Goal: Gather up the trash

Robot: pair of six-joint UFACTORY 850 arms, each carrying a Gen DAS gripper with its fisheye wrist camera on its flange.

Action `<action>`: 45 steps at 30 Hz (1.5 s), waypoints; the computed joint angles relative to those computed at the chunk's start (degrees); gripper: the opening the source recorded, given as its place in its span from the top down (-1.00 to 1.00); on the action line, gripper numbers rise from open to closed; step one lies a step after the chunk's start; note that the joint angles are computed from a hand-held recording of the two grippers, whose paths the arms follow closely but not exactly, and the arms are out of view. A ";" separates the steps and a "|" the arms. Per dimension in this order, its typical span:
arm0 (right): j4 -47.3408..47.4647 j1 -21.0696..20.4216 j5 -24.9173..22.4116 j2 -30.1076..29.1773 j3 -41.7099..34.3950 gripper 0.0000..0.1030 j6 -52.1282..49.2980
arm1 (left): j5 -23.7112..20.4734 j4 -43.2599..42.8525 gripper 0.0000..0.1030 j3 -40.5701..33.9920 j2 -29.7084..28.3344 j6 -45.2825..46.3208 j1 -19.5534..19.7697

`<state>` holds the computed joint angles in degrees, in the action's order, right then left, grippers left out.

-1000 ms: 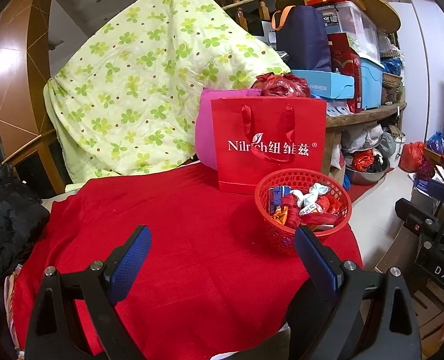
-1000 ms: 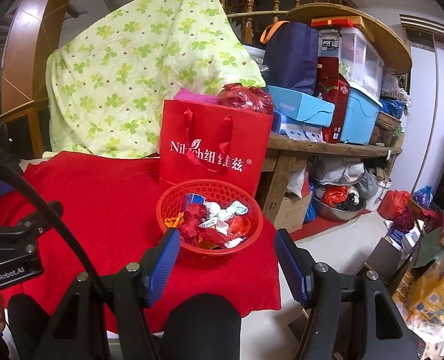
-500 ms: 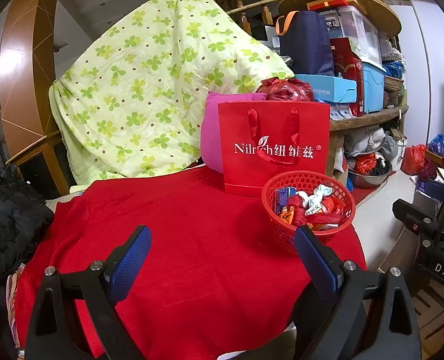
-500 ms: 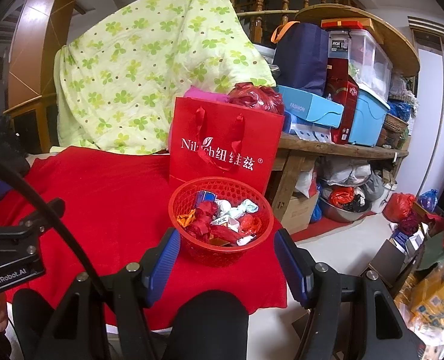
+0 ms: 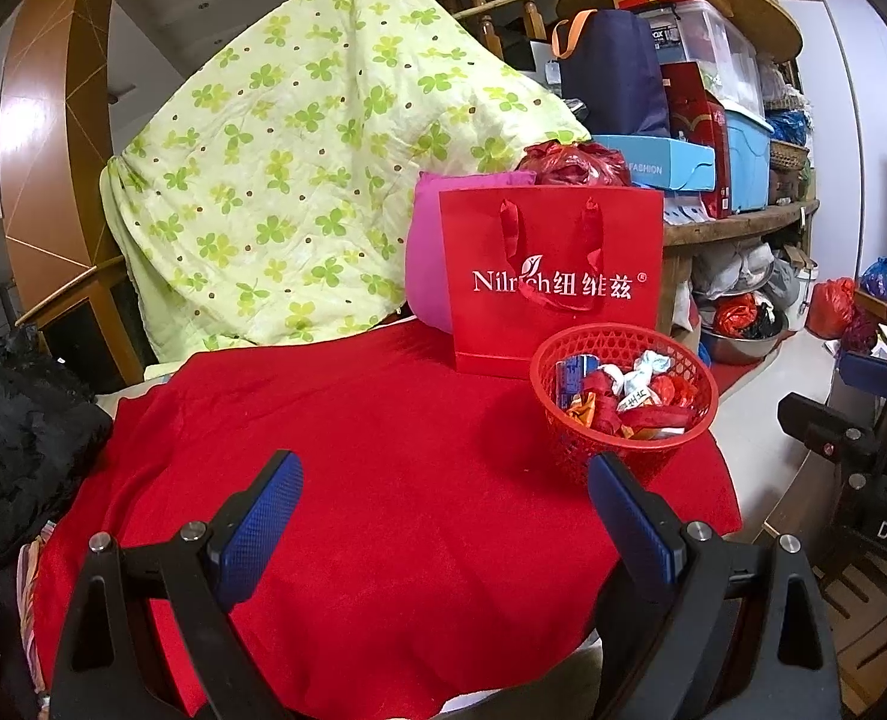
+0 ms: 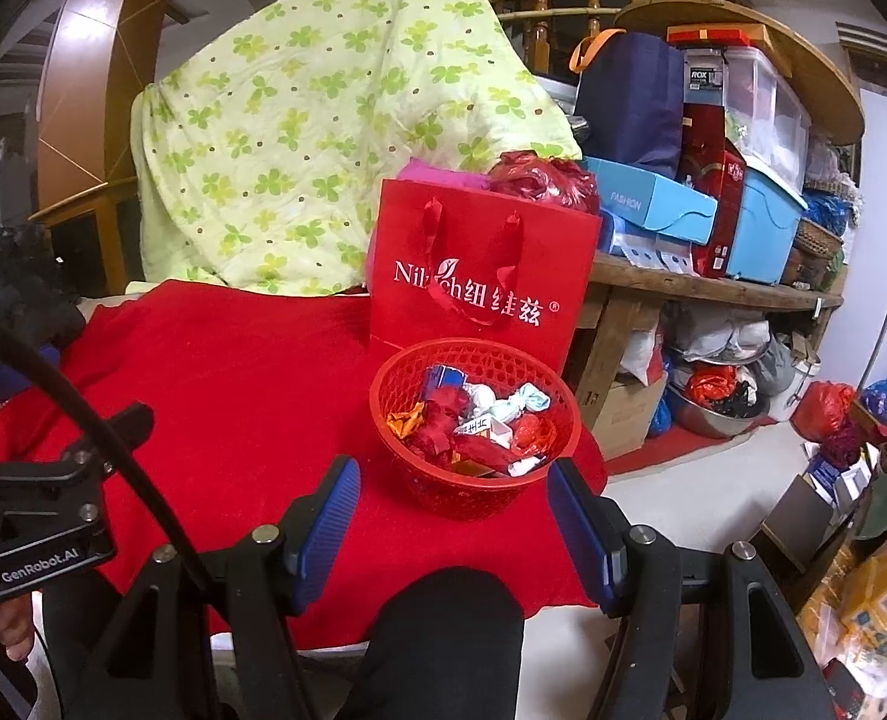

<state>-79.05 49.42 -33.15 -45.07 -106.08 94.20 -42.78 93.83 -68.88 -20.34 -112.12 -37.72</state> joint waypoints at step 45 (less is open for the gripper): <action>5.23 -2.21 3.25 -5.03 -7.07 -0.34 -3.08 | 3.77 -8.17 -0.86 -6.14 -5.94 9.75 3.21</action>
